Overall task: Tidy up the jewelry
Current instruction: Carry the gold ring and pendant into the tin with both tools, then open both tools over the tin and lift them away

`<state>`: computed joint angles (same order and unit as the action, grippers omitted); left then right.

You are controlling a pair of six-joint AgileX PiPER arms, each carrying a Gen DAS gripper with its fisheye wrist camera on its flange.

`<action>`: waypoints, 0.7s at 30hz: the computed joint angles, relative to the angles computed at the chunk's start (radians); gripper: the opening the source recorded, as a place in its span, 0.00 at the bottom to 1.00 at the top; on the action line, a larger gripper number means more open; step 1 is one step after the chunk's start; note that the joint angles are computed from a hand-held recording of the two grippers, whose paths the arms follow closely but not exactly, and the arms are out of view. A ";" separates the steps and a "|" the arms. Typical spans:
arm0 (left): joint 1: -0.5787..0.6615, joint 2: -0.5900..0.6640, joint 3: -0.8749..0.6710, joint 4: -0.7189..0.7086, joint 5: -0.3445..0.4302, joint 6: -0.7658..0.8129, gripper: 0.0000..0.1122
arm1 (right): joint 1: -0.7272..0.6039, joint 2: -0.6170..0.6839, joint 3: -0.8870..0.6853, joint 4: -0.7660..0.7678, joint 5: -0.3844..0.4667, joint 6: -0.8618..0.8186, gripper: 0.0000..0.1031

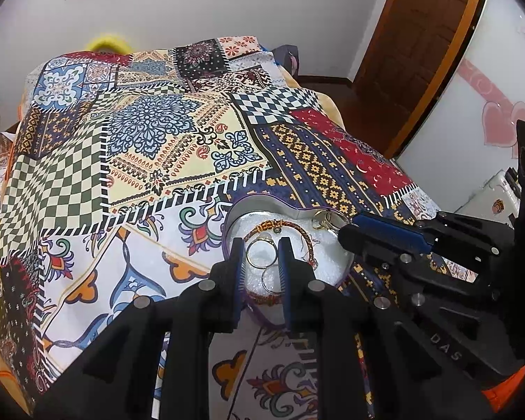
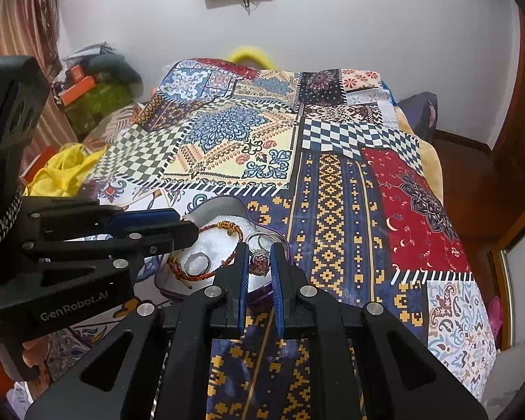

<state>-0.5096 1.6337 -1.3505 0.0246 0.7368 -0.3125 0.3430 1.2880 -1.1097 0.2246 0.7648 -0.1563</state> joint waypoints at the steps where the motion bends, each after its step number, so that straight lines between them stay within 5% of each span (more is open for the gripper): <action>1: -0.005 0.007 -0.006 0.015 0.006 -0.014 0.15 | 0.001 0.003 -0.001 0.000 0.002 -0.004 0.11; 21: 0.004 -0.076 0.026 -0.002 0.030 -0.028 0.16 | 0.038 -0.004 -0.047 -0.098 0.062 0.074 0.15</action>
